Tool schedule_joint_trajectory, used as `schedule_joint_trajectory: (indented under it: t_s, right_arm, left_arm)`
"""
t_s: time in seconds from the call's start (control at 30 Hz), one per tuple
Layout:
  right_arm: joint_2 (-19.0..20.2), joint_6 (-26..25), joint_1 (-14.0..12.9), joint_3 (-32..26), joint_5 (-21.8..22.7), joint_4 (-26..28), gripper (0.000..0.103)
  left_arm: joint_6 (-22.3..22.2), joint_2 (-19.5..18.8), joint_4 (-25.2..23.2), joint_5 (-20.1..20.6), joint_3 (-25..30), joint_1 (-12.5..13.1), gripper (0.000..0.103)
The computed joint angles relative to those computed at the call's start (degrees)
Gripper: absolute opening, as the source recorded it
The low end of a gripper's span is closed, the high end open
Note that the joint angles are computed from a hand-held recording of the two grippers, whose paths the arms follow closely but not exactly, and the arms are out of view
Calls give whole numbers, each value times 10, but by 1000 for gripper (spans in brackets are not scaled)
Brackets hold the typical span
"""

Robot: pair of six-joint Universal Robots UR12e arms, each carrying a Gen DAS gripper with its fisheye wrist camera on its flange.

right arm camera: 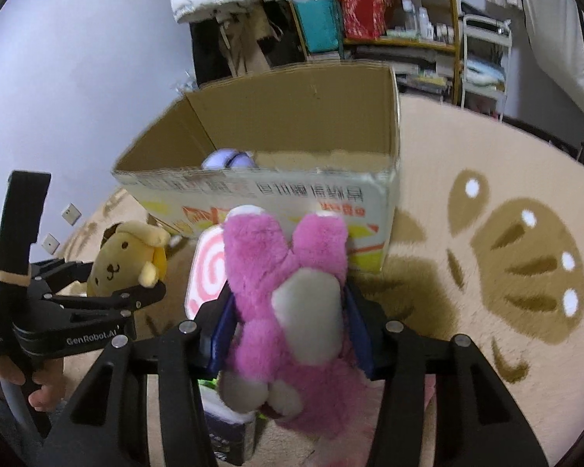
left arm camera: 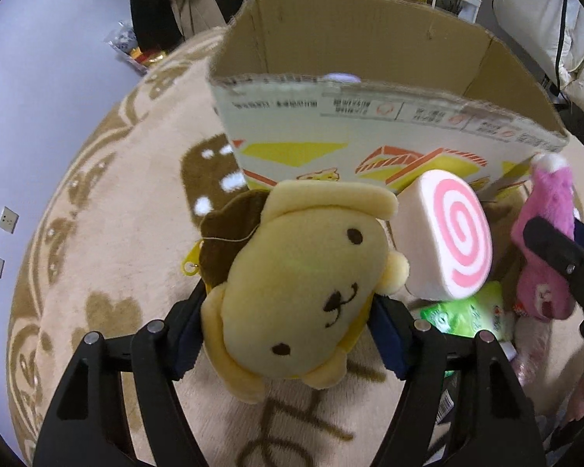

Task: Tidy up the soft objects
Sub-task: 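Lift the yellow dog into the box with the left tool while the right drops the pink bear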

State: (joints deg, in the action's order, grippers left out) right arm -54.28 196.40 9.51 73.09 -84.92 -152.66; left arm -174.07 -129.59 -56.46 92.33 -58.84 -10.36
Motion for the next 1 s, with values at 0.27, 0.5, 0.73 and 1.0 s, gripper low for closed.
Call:
schedule_joint_trajectory:
  t_s: [0.27, 0.5, 0.73, 1.0]
  right_arm:
    - [-22, -16, 8, 19, -33, -70, 51]
    - [-29, -24, 12, 12, -54, -118, 51]
    - [-30, -41, 15, -1, -63, -166, 51]
    - [-14, -69, 14, -36, -78, -178, 51]
  left_arm:
    - [-1, 40, 70, 6, -47, -2, 73]
    - [-19, 71, 135, -4, -81, 0, 73]
    - [-5, 81, 234, 26, -93, -8, 73]
    - [3, 63, 297, 43, -65, -12, 73]
